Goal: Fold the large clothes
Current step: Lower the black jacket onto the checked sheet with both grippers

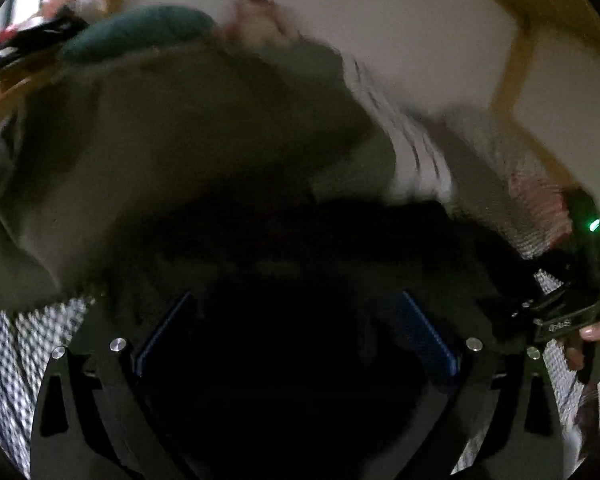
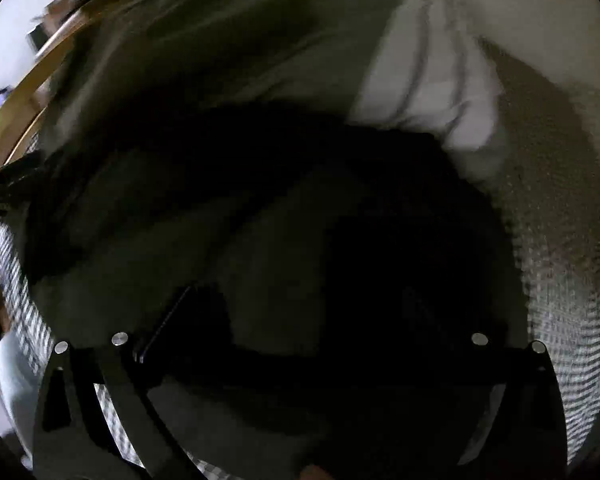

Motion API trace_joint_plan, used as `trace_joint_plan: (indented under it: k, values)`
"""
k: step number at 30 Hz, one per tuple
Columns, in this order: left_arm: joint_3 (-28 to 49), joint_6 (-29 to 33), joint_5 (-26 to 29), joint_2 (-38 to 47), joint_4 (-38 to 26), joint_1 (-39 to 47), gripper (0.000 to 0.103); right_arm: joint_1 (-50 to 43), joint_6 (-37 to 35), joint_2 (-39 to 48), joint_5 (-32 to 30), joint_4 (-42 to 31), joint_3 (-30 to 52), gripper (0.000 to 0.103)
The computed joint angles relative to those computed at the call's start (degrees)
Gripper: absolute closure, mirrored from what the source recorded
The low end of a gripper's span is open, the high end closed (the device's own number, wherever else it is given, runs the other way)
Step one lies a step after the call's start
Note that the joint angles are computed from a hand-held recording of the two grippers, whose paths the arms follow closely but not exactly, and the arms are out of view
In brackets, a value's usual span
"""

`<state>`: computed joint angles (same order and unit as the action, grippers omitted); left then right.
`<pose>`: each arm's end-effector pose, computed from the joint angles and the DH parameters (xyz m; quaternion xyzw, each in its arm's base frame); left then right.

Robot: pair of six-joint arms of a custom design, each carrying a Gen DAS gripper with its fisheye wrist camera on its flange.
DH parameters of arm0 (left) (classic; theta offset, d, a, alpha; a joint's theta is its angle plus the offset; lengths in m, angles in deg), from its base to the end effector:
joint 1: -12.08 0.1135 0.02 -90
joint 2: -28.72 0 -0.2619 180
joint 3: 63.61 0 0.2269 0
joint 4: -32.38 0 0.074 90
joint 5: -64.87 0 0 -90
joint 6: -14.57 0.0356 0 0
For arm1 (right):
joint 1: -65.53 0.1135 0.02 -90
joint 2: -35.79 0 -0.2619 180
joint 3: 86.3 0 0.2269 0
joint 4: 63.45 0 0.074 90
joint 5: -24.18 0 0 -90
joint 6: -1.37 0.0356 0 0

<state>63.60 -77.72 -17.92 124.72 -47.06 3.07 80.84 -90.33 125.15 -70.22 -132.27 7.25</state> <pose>0.3097 -0.0536 0.4100 0.0770 0.9295 -0.0935 0.3483 0.2793 0.0793 0.2930 -0.1525 0.9629 0.0632 0.2134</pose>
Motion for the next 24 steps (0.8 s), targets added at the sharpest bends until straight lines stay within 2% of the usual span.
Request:
trace_joint_plan:
  k: [1, 2, 3, 5, 8, 10, 11, 12, 14, 15, 16, 18, 21, 24]
  values:
    - [-4.7, 0.9, -2.0, -1.7, 1.1, 0.1, 0.005, 1.5, 1.2, -1.0, 3.0, 1.5, -3.0, 0.003]
    - [-8.4, 1.8, -1.5, -2.4, 1.5, 1.7, 0.005, 2.5, 2.9, -1.9, 4.5, 4.1, -6.8, 0.003]
    - [-13.4, 1.3, 1.3, -2.9, 4.0, 3.7, 0.004, 1.6, 4.1, -2.2, 2.5, 5.9, -9.2, 0.003]
    - [-17.6, 1.5, 2.2, -3.9, 7.7, 5.2, 0.005, 1.1, 5.5, -1.7, 0.9, 8.6, -11.7, 0.002]
    - [-15.9, -0.9, 1.7, -3.4, 5.0, 5.6, 0.005, 1.6, 7.8, -2.7, 1.8, 11.1, -15.2, 0.002]
    - [-12.7, -2.0, 0.6, -4.5, 0.3, 5.2, 0.005, 2.7, 10.5, -6.6, 3.5, 7.5, -15.7, 0.003]
    - [-10.8, -2.2, -0.6, -5.6, -0.7, 4.0, 0.005, 3.4, 11.7, -11.6, 4.1, 4.1, -16.2, 0.003]
    - [-10.9, -0.7, -4.1, -8.3, -0.5, 3.5, 0.005, 3.0, 12.4, -14.8, 4.5, 2.2, -16.1, 0.003]
    - [-11.2, 1.8, -9.9, -8.5, 0.2, 4.5, 0.005, -1.1, 11.3, -18.2, 6.2, -0.5, -17.1, 0.003]
    - [-11.1, 3.8, -9.8, -7.1, -0.6, 7.3, 0.005, -2.7, 9.9, -17.5, 4.9, -0.6, -17.6, 0.003]
    - [-10.7, 5.0, -6.8, -3.9, -2.7, 10.0, 0.004, -4.0, 8.0, -16.2, 3.1, 0.4, -19.3, 0.003]
    - [-12.4, 5.5, -1.2, -2.9, -1.6, 13.2, 0.004, -2.6, 8.1, -15.3, 4.6, 3.0, -21.2, 0.003]
    - [-13.8, 4.6, 2.2, -3.4, -1.3, 15.2, 0.004, -0.1, 10.4, -17.0, 7.3, 7.0, -25.9, 0.003]
    - [-19.1, 4.0, 4.4, -5.4, 2.0, 16.0, 0.004, 1.5, 12.1, -18.0, 7.8, 9.5, -28.8, 0.003]
